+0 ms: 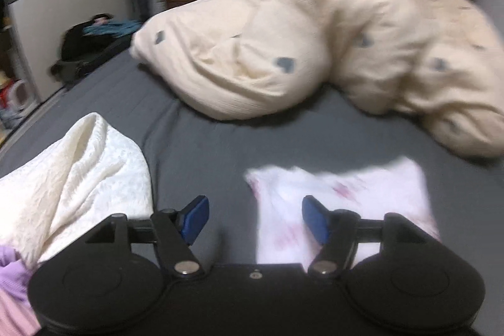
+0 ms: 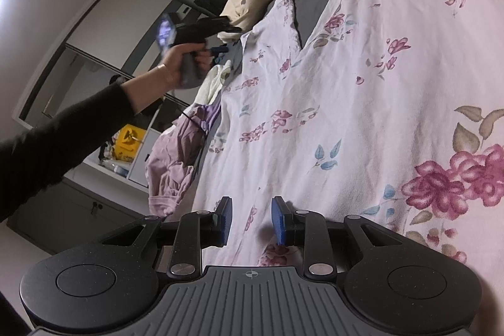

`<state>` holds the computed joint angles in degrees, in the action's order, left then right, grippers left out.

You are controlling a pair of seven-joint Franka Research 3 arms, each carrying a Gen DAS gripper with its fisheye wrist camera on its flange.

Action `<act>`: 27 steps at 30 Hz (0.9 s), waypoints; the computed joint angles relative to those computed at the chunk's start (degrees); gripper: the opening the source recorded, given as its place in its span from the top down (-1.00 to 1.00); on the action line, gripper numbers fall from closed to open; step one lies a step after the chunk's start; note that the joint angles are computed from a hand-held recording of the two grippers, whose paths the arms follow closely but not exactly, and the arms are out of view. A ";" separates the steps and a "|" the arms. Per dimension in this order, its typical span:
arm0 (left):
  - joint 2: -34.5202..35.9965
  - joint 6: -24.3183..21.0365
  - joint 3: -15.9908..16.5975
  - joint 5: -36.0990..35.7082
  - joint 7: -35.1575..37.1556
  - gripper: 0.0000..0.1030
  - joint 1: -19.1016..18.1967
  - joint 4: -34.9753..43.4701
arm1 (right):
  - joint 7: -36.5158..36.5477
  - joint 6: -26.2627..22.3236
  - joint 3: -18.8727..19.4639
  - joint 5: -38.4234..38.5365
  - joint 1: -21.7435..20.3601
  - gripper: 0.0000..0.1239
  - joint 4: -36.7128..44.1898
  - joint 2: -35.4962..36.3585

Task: Fold clothes
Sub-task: 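Withdraw both open grippers from the spread pants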

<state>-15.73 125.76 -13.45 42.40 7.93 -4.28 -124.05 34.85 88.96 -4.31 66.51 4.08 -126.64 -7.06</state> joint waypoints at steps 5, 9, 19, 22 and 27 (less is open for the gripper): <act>-10.94 -0.04 -1.38 -8.65 8.46 -0.44 -5.79 -7.59 | 0.38 2.50 0.42 -1.83 0.43 0.55 -0.86 -2.21; -19.47 -1.93 -3.23 -17.83 9.29 -0.43 -11.22 -13.89 | 2.76 4.42 0.25 -3.04 0.73 0.55 -1.75 -4.18; -25.85 -1.96 -10.50 -30.47 -1.31 -0.05 -22.16 -19.50 | -7.05 4.78 -0.97 -6.66 3.47 0.55 -6.25 -14.43; -23.80 -4.13 -13.05 -28.90 -4.40 0.24 -22.81 -18.14 | -7.48 2.37 -1.69 -6.76 4.02 0.55 -7.33 -15.82; -21.10 -9.25 -13.83 -26.21 -6.44 0.97 -23.96 -14.15 | -6.97 2.13 -2.27 -6.02 3.91 0.55 -8.56 -17.52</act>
